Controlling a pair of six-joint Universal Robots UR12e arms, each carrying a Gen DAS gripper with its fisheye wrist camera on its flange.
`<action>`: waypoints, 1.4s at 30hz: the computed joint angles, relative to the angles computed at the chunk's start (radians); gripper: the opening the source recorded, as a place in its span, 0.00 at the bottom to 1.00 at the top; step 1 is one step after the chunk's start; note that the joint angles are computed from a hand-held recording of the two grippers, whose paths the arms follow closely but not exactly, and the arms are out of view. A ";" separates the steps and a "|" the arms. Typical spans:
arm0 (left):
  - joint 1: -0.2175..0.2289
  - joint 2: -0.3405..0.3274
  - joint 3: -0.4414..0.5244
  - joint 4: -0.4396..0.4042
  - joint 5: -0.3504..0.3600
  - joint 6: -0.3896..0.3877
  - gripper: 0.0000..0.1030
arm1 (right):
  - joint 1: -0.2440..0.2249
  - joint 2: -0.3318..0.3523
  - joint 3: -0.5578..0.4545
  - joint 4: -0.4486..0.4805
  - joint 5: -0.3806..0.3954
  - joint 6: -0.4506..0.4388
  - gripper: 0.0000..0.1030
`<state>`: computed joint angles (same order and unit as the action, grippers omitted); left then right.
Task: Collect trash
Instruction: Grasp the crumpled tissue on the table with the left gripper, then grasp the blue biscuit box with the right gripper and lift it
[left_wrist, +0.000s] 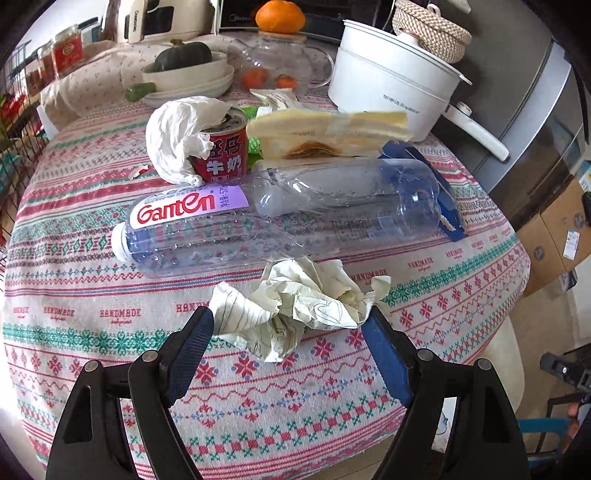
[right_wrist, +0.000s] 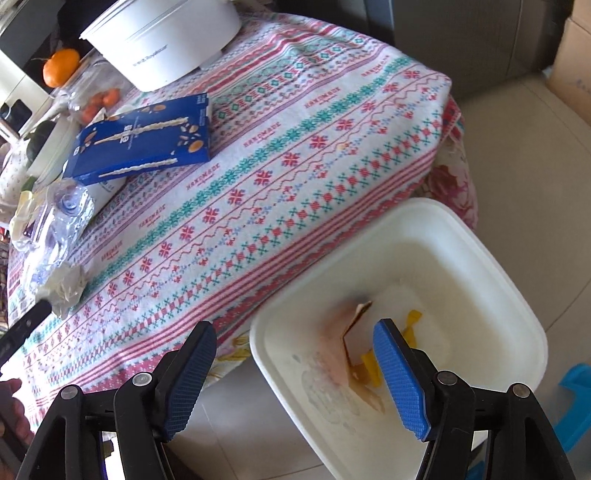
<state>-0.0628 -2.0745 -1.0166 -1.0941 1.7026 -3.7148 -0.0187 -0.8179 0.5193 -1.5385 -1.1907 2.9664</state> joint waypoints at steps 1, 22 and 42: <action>0.001 -0.006 0.005 -0.007 0.004 -0.011 0.81 | 0.001 0.001 -0.002 0.003 0.001 -0.003 0.73; -0.012 0.044 -0.038 0.052 -0.047 0.028 0.34 | -0.005 -0.003 0.006 -0.016 -0.008 0.019 0.73; 0.024 0.159 -0.119 0.121 0.014 0.089 0.35 | 0.095 0.144 -0.305 0.046 -0.054 -0.151 0.73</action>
<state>-0.0387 -1.9157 -1.1353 -0.9727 1.7167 -3.6256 0.0765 -0.6734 0.2145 -1.4924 -1.2449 2.8153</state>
